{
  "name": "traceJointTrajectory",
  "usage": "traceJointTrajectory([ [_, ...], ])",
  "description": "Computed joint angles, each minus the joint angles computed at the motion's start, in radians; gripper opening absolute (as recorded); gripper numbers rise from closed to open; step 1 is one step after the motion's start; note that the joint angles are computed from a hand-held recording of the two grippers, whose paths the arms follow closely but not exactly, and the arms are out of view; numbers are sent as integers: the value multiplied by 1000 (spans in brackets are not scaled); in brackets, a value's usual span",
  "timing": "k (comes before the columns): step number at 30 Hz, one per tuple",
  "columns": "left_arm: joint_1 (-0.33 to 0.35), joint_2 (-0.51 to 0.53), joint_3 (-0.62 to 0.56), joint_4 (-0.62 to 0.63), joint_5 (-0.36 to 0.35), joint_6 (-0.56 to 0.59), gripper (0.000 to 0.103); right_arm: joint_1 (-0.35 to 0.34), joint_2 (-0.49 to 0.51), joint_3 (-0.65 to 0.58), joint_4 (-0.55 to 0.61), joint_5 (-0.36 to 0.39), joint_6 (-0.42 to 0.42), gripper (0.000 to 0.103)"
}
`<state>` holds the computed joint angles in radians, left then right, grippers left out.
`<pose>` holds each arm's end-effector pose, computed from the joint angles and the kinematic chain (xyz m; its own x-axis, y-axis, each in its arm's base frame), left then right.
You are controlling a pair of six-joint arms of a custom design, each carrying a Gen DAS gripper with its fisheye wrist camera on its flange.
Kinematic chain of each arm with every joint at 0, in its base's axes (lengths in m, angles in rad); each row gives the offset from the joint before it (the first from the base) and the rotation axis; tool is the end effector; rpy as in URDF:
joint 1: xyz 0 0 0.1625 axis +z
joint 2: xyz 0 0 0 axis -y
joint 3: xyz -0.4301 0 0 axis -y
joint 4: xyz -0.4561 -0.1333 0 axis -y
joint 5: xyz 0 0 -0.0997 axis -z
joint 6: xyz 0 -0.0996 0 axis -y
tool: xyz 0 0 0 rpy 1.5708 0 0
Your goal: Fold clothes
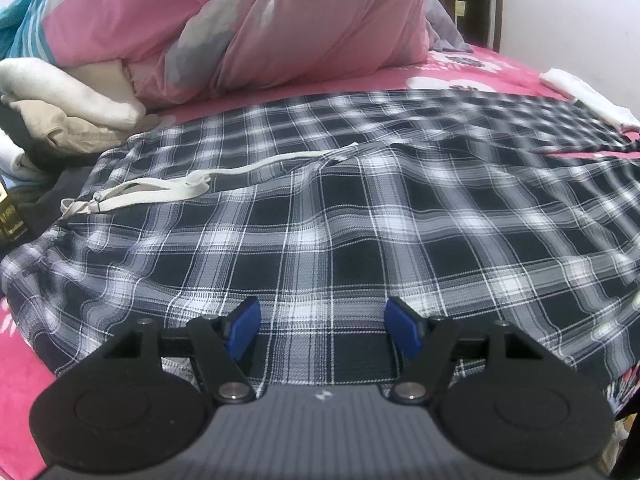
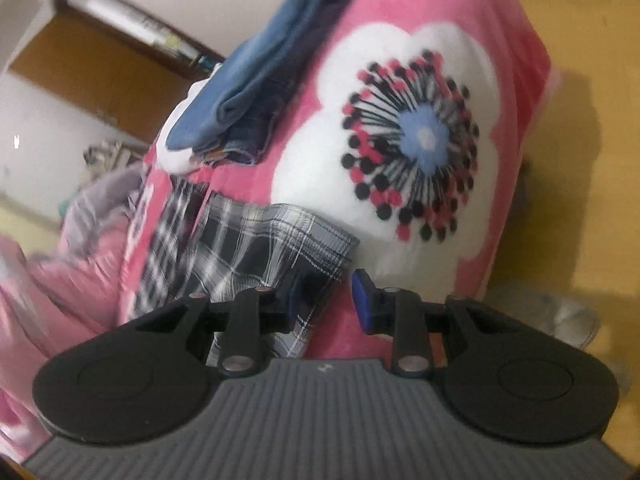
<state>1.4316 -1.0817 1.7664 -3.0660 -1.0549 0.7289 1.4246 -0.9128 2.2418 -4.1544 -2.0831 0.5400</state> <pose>0.0854 -0.7055 0.2663 -0.6159 0.2805 -0.7362 0.6781 0.6645 -0.3141 0.0128 -0.4929 0.1277 -0.6581 0.6624 -0.3579 0.4473 -0.0384 -0.8936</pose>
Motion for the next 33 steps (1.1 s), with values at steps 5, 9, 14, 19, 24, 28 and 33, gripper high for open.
traceJointTrajectory([
  [5,2,-1,0,3,-5,-11,71,-29,18,1,-38,62,88,21],
  [9,7,-1,-4,6,-12,-8,71,-37,40,-2,-118,113,82,2],
  [14,6,0,-3,4,-9,-9,71,13,44,-18,-222,120,-8,1],
  [19,7,3,-3,-3,-10,-8,71,26,21,-20,-212,119,17,1],
  [24,3,4,-1,-5,-2,-10,71,77,-2,-36,-222,101,-127,1],
  [28,7,5,-6,1,-12,-11,71,-4,-25,23,-146,74,13,1],
  [33,5,4,-6,5,-9,-17,71,-14,-19,25,-156,81,2,1],
])
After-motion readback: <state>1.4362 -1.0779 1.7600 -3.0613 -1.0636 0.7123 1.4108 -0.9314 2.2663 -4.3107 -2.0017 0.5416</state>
